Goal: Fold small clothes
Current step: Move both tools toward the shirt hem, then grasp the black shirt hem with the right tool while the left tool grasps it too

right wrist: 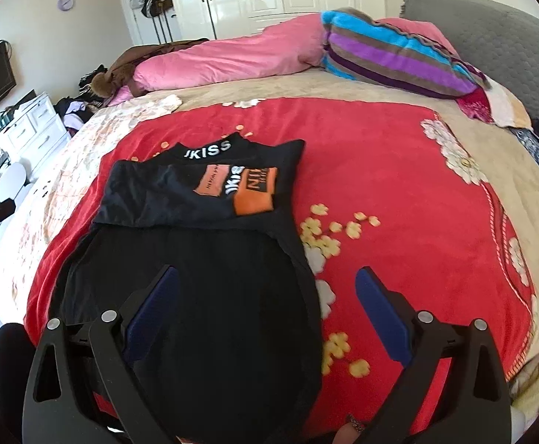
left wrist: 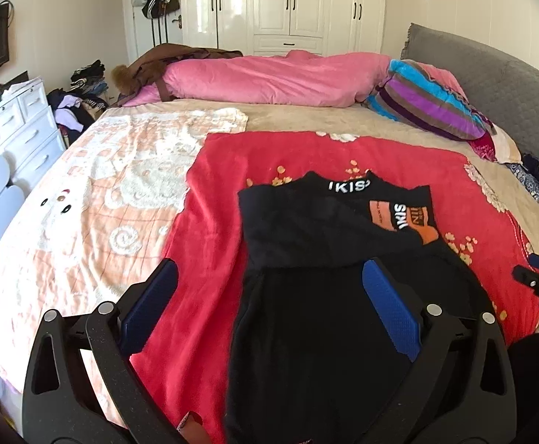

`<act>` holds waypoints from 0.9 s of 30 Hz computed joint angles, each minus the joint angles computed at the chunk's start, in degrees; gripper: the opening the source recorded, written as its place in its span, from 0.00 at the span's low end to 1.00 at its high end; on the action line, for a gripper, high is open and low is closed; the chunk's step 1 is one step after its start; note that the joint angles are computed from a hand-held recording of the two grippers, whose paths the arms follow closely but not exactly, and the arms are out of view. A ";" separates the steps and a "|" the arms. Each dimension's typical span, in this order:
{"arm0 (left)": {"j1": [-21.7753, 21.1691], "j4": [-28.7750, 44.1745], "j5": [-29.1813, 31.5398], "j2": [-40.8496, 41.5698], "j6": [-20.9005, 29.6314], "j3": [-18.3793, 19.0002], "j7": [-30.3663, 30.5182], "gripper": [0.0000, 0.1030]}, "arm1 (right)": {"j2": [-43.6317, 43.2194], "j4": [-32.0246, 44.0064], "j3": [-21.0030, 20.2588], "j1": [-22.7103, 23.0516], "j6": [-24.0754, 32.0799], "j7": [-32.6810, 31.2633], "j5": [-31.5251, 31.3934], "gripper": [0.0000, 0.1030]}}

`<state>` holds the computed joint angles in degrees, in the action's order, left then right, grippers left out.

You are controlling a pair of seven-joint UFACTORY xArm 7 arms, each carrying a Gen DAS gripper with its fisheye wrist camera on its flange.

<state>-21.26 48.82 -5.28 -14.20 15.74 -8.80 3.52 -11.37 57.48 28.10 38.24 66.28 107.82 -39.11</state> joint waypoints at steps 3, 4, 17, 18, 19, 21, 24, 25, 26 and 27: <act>0.24 -1.23 0.21 -1.24 0.67 0.18 -0.06 0.91 | -1.02 -0.36 0.60 0.52 1.34 0.53 1.23 0.93; 0.27 -1.77 0.24 -1.76 0.85 0.31 0.10 0.91 | -1.30 -0.52 0.82 0.65 1.55 0.78 1.61 0.93; 1.76 -7.46 1.31 -5.23 4.97 1.26 1.16 0.91 | -0.97 -1.94 1.68 2.68 -0.24 0.15 9.38 0.93; 1.86 -8.05 1.48 -5.48 5.42 1.29 1.42 0.91 | -0.47 -1.57 1.60 2.79 -0.08 -0.32 9.81 0.93; 1.82 -8.49 1.36 -5.64 5.84 1.44 1.73 0.91 | 0.32 -1.01 1.45 2.94 0.06 -0.91 10.38 0.93; 1.50 -9.19 0.56 -5.86 7.06 2.04 2.67 0.91 | 1.41 -0.70 0.79 3.38 -0.63 -1.95 11.81 0.93; 1.91 -10.45 0.62 -6.47 8.08 2.02 3.25 0.91 | 3.20 -0.40 -0.29 4.07 -2.21 -3.45 14.51 0.93; 1.99 -10.99 0.58 -6.75 8.39 2.14 3.58 0.91 | 3.70 -0.28 -0.68 4.24 -2.56 -3.95 15.35 0.93; 2.16 -11.39 0.58 -6.94 8.71 2.17 3.67 0.91 | 4.31 -0.10 -1.08 4.41 -2.84 -4.53 16.38 0.93; 2.34 -11.71 0.55 -7.11 9.12 2.17 3.63 0.91 | 4.89 0.17 -1.42 4.59 -2.99 -5.04 17.29 0.93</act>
<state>-18.92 37.10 -4.73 -21.31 24.86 -6.62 7.15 -6.48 57.65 26.68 42.83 63.29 102.78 -21.82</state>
